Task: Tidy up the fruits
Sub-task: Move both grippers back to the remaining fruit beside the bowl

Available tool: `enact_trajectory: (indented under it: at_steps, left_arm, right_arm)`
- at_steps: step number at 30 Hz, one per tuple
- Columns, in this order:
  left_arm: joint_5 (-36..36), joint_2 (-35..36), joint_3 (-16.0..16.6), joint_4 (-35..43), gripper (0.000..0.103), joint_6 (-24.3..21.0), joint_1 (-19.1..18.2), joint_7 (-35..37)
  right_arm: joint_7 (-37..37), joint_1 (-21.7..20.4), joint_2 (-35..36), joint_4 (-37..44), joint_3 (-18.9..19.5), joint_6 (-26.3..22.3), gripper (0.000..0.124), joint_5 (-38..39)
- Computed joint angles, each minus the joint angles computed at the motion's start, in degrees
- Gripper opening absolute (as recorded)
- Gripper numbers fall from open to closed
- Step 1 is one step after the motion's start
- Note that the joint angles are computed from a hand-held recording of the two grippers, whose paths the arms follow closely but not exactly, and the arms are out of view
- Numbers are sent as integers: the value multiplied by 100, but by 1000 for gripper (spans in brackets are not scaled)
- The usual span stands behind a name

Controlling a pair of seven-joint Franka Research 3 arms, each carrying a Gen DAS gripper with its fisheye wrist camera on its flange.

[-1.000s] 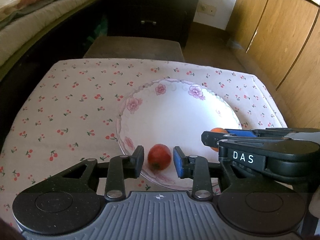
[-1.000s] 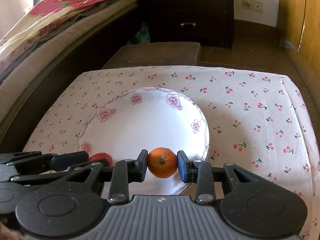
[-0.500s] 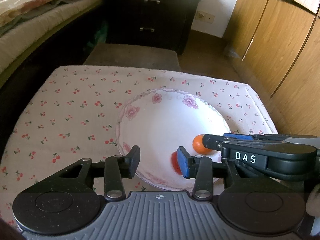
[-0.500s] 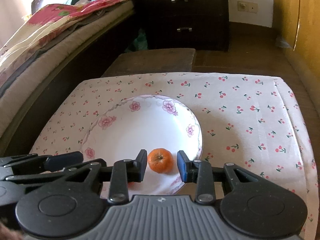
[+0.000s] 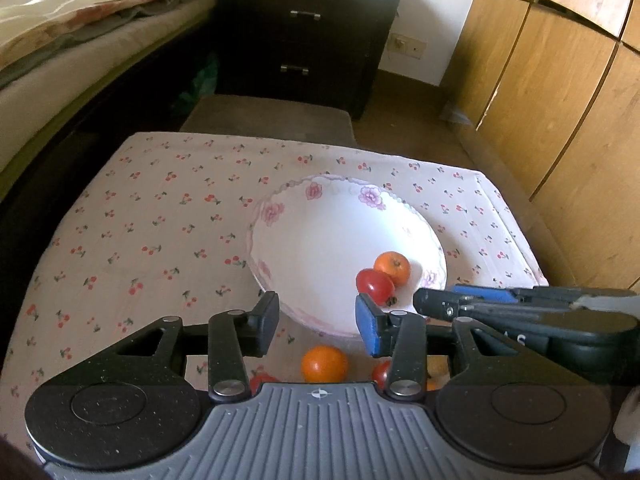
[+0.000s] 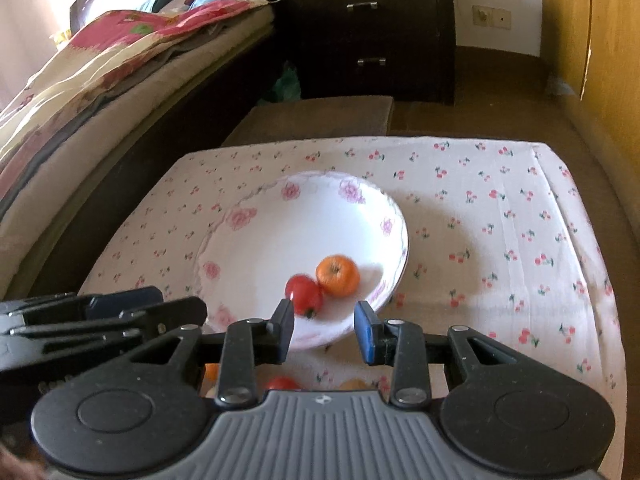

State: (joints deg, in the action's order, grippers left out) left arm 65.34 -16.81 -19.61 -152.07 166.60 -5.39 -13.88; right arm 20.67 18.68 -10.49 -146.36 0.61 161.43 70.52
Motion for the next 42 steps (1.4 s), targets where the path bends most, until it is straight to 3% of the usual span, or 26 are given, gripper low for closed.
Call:
enact_trajectory:
  at_steps: [18,32,42]
  left_arm:
    - [-1041,-719,-270,-716,53,231,-31,594]
    - [-2075,-630,-426,-929,52,384,150,938]
    - [-1920,-186,-540,-632,50,95,243,780]
  right_arm:
    - [305,12,-740,-762,-217,-90,34,-424]
    - [576,-7,-737,-818,-336,-125,35,-733]
    - [764,-179,-467,-647,-375,-147,41,-800]
